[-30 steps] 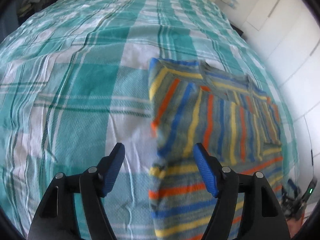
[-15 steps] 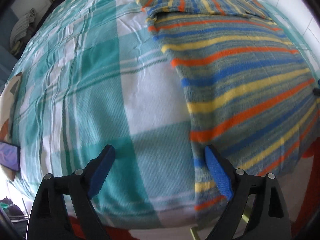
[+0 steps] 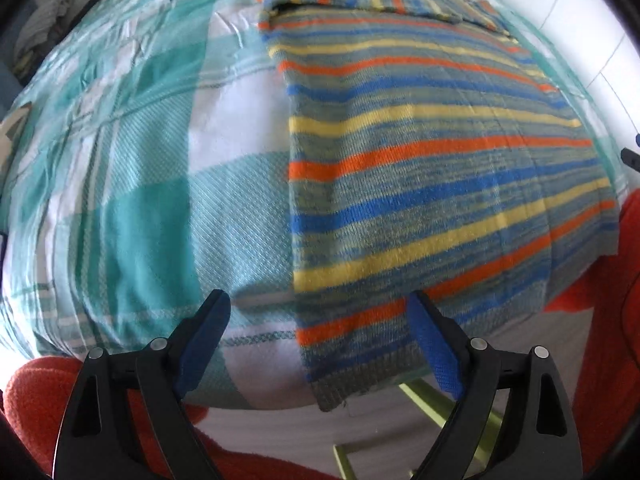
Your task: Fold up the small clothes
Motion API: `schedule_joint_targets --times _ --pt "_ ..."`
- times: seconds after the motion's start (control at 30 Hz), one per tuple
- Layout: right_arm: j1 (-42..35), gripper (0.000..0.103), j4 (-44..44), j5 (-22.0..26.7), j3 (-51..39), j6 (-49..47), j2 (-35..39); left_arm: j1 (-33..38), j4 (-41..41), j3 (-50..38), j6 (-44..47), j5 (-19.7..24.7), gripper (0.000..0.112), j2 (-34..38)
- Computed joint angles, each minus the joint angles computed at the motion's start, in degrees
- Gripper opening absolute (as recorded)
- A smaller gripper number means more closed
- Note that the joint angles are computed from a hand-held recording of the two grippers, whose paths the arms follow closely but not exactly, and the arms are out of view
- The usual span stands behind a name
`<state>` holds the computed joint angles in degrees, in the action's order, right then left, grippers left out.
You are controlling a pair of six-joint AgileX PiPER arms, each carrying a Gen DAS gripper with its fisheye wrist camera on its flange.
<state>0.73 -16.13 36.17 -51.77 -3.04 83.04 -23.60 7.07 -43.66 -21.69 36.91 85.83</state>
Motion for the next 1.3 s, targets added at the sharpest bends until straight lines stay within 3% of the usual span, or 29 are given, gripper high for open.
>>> schedule_joint_targets --times 0.2,0.63,0.87,0.97,1.07,1.13,1.2,1.27,1.3 --pt "7.2 0.093 -10.4 1.0 2.2 15.8 -1.3 1.1 -0.3 0.0 -1.3 -0.1 0.091 -0.1" --pt "8.9 0.093 -18.1 0.7 2.0 21.0 0.6 2.0 0.4 -0.4 -1.3 -1.4 0.091 2.6" --pt "9.4 0.093 -17.7 1.2 2.1 19.7 0.3 0.8 2.9 0.3 -4.6 -1.2 0.092 3.0" --pt "5.3 0.093 -5.2 1.3 0.9 6.3 0.0 -1.2 6.7 0.1 -8.9 0.9 0.092 3.9" --pt "-1.1 0.093 12.0 7.0 -2.4 -7.6 1.5 -8.1 16.5 -1.4 -19.4 7.2 0.092 4.0" --pt "-4.4 0.093 17.8 8.7 -2.2 -14.3 0.8 -12.3 20.6 -1.7 -24.3 9.1 0.092 2.3" --pt "-7.2 0.093 26.8 10.4 -2.0 -24.9 -1.2 -12.0 15.9 -0.2 -20.6 3.7 0.092 -3.4" --pt "-9.7 0.093 38.2 20.0 -5.5 -30.6 -0.7 -9.5 4.5 2.2 -11.2 -4.2 0.095 -8.9" --pt "-12.4 0.093 44.0 24.1 -6.3 -33.9 0.2 -8.8 -1.2 2.3 -6.0 -6.2 0.098 -10.2"
